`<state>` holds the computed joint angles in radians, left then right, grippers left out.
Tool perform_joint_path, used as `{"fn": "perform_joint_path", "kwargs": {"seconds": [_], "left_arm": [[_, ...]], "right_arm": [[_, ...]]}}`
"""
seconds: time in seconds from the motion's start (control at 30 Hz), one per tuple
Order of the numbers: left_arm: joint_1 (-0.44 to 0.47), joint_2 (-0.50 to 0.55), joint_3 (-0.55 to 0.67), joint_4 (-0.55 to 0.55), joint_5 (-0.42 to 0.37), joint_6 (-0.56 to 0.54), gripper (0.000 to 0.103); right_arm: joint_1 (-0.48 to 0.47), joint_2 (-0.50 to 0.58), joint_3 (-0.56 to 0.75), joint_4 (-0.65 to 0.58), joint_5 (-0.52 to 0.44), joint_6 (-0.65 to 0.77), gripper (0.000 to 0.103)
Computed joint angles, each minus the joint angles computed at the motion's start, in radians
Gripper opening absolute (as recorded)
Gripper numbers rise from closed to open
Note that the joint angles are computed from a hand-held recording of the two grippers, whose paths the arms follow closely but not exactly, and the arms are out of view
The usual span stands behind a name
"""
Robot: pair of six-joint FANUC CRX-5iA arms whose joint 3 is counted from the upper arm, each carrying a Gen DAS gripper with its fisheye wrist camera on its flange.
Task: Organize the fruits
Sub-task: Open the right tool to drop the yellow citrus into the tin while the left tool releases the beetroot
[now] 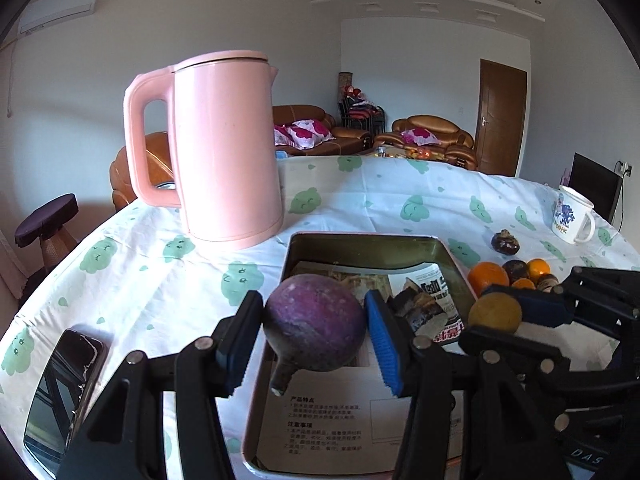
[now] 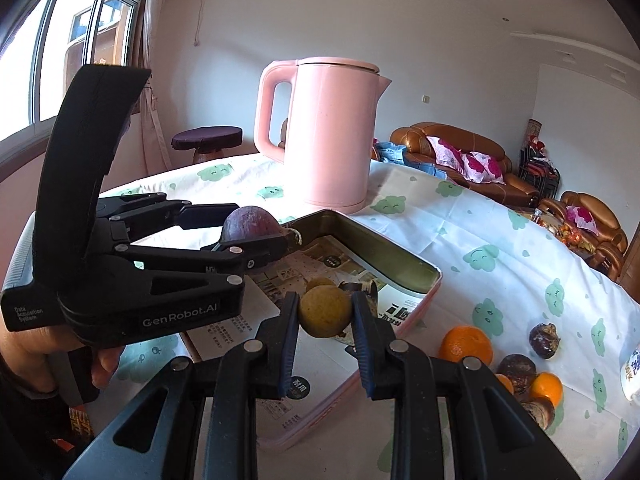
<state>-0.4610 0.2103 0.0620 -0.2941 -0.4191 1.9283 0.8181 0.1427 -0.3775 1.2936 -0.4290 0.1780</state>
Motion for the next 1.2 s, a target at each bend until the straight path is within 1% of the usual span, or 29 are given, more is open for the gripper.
{"fn": "perform_joint_path", "kwargs": {"seconds": [0.1, 0.2, 0.4, 0.47, 0.53, 0.6, 0.73, 0.9, 1.0, 1.13, 1.2], "left_arm": [[-0.001, 0.002, 0.006, -0.010, -0.011, 0.004, 0.054], [0.004, 0.008, 0.008, 0.024, -0.016, -0.033, 0.054], [0.010, 0.022, 0.014, 0.084, -0.036, -0.106, 0.054], [0.014, 0.030, 0.018, 0.111, -0.045, -0.137, 0.054], [0.016, 0.036, 0.021, 0.134, -0.053, -0.162, 0.054], [0.013, 0.038, 0.026, 0.126, -0.059, -0.158, 0.054], [0.004, 0.043, 0.039, 0.102, -0.078, -0.152, 0.054], [0.003, 0.044, 0.038, 0.111, -0.075, -0.165, 0.055], [-0.004, 0.038, 0.041, 0.072, -0.073, -0.123, 0.055], [-0.010, 0.036, 0.044, 0.056, -0.073, -0.116, 0.056], [-0.012, 0.036, 0.045, 0.051, -0.074, -0.108, 0.059]], "right_arm": [[0.010, 0.013, 0.013, -0.046, -0.007, 0.043, 0.028], [0.021, 0.022, 0.029, -0.104, -0.019, 0.093, 0.028], [0.050, 0.047, 0.075, -0.263, -0.062, 0.232, 0.028], [0.051, 0.048, 0.078, -0.269, -0.063, 0.235, 0.028], [0.056, 0.055, 0.095, -0.311, -0.078, 0.271, 0.028], [0.060, 0.061, 0.107, -0.338, -0.090, 0.290, 0.028], [0.064, 0.064, 0.111, -0.341, -0.100, 0.298, 0.028], [0.062, 0.058, 0.107, -0.350, -0.086, 0.300, 0.028], [0.063, 0.059, 0.107, -0.345, -0.091, 0.298, 0.029], [0.070, 0.066, 0.115, -0.348, -0.103, 0.319, 0.036], [0.074, 0.069, 0.117, -0.337, -0.116, 0.318, 0.037]]}}
